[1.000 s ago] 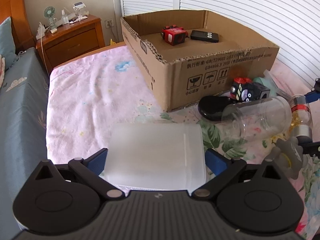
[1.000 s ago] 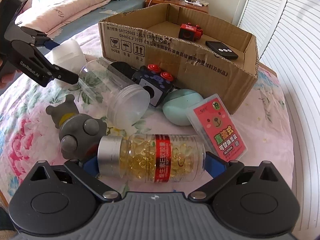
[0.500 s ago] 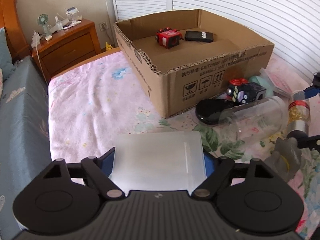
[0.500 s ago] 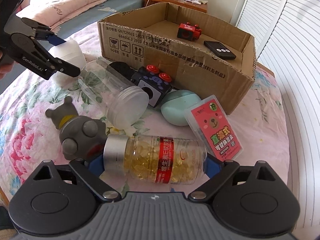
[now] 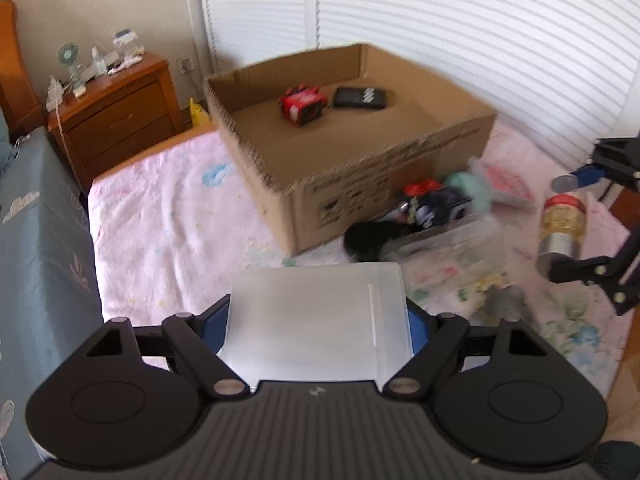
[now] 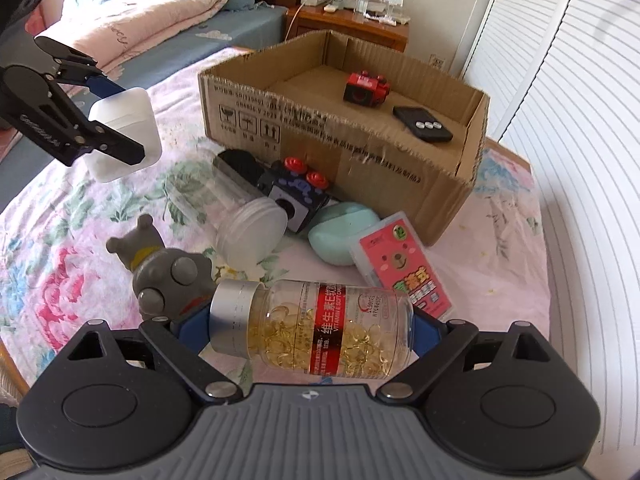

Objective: Organize rigid objects
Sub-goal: 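Carry the white bottle into the box and open the left gripper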

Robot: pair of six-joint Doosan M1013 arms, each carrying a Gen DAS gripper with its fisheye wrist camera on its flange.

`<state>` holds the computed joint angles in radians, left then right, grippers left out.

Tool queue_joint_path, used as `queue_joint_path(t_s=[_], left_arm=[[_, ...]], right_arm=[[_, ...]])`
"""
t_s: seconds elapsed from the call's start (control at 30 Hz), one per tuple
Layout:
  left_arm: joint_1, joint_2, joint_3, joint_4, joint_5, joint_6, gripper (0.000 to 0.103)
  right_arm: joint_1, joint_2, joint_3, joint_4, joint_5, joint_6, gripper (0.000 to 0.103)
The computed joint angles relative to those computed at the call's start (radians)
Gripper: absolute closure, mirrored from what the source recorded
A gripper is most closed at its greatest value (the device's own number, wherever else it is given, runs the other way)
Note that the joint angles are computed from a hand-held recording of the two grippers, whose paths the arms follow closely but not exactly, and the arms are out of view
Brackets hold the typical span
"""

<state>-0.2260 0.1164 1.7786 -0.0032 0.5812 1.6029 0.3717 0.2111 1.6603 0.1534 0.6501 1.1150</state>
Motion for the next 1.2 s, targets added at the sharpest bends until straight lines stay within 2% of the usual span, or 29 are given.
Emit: queue_joint_path(t_s=[0.17,0.3,0.43,0.77,0.83,0.9,1.0,1.13,1.2], left_arm=[[-0.014,-0.010,-0.032,-0.010,-0.020,0.032,0.021],[-0.021,0.012,-0.080,0.006,-0.043,0.042,0.021],[-0.017,0.062,-0.154,0.008,-0.042,0.057,0.021],[0.002,0.213,-0.340,0.111,0.002,-0.058,0.021],[0.005,0.232,-0.349,0.145,-0.024,-0.129,0.021],[0.009,0.243,-0.342,0.154,-0.069,-0.165,0.016],[-0.001,0.246,-0.336,0.243,-0.045,-0.258,0.015],[-0.005,0.212,-0.298,0.215,-0.035,-0.243,0.009],[-0.004,0.183,-0.267,0.158,-0.038,-0.201,0.007]], right_arm=[[-0.010,-0.008,-0.012,0.036,-0.013,-0.036,0.006],[-0.015,-0.009,-0.029,0.055,-0.033,-0.056,0.006],[-0.022,-0.002,-0.051,0.078,-0.055,-0.066,0.006],[-0.032,0.027,-0.114,0.104,-0.079,-0.082,0.006],[-0.032,0.034,-0.122,0.109,-0.079,-0.088,0.006],[-0.032,0.038,-0.127,0.115,-0.078,-0.088,0.006],[-0.031,0.043,-0.133,0.109,-0.074,-0.075,0.006],[-0.030,0.045,-0.136,0.093,-0.071,-0.061,0.006],[-0.029,0.045,-0.139,0.091,-0.071,-0.053,0.006]])
